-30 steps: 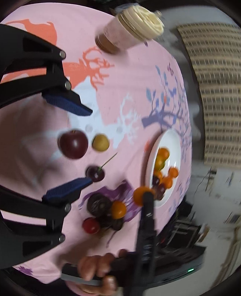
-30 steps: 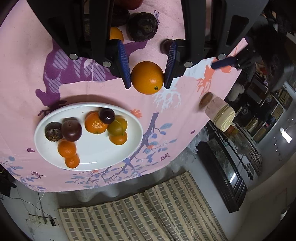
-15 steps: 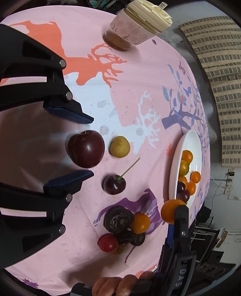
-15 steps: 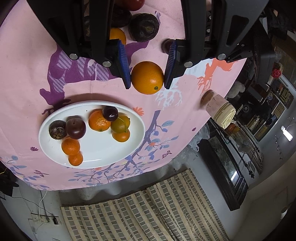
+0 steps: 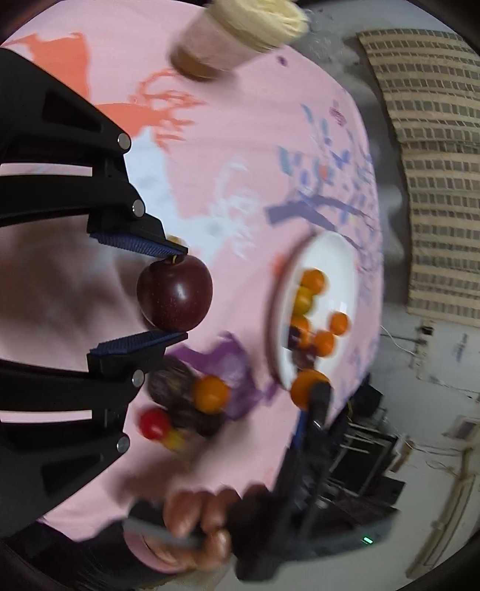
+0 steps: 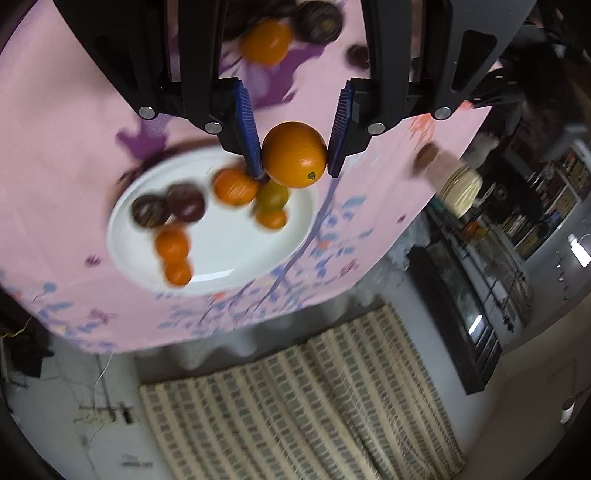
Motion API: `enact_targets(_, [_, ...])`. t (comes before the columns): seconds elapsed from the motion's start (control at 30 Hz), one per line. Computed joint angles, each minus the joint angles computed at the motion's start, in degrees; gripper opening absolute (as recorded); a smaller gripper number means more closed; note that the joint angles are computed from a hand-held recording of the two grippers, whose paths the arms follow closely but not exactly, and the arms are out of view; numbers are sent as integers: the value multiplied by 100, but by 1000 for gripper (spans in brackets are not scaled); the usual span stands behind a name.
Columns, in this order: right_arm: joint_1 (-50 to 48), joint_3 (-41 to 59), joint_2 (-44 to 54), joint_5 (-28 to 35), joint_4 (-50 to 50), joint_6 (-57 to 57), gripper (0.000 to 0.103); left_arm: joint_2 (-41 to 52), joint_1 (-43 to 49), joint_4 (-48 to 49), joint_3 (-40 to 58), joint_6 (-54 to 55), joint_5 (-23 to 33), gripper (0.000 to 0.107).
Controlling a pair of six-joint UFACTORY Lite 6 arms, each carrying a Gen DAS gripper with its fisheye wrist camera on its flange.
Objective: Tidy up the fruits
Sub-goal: 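Carry the orange and plum to the white plate and open both tools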
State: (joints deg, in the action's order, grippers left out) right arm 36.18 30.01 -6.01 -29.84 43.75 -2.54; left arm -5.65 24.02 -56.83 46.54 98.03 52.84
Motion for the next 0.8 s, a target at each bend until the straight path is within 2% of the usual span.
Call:
enact_targets(0.1, [-786,166,204,-73,-328,75,37,149,-1091,-321,601,-671,-748,38])
enact_targets(0.17, [-1262,351,480,-2,-765,351,37,766,-1889,-217,1342,-1424,-1320,38])
enact_targets(0.33, [-2156,767,1156,220,-2250,1345,37,2669,-3295,1033,3442,-3503,-2405,38])
enact_targets(0.5, [-2588,1149,1662,317,-3100,1846,38,4118,-3991,2959,5187,-5644,-2545,39])
enact_targets(0.57, [-2658,1235,1787,385,-3299,2002,41,4533,-4106,3589,5747,-6414,-2351,50])
enact_targets(0.6, [-2720,1236,1805,412,-3487,2144,52,4533,-4100,3576,5745,-6470,-2405,65])
enact_targets(0.63, [-2712,1167,1676,545,-3436,2146,56,4337,-4057,3368,5503,-6313,-2562,76])
enact_targets(0.73, [-2682,832,1245,472,-3643,2432,56,3285,-3865,2624,4240,-5400,-3133,90])
enact_targets(0.8, [-2583,635,970,473,-3625,2475,56,2594,-3638,2075,3486,-4682,-3262,90])
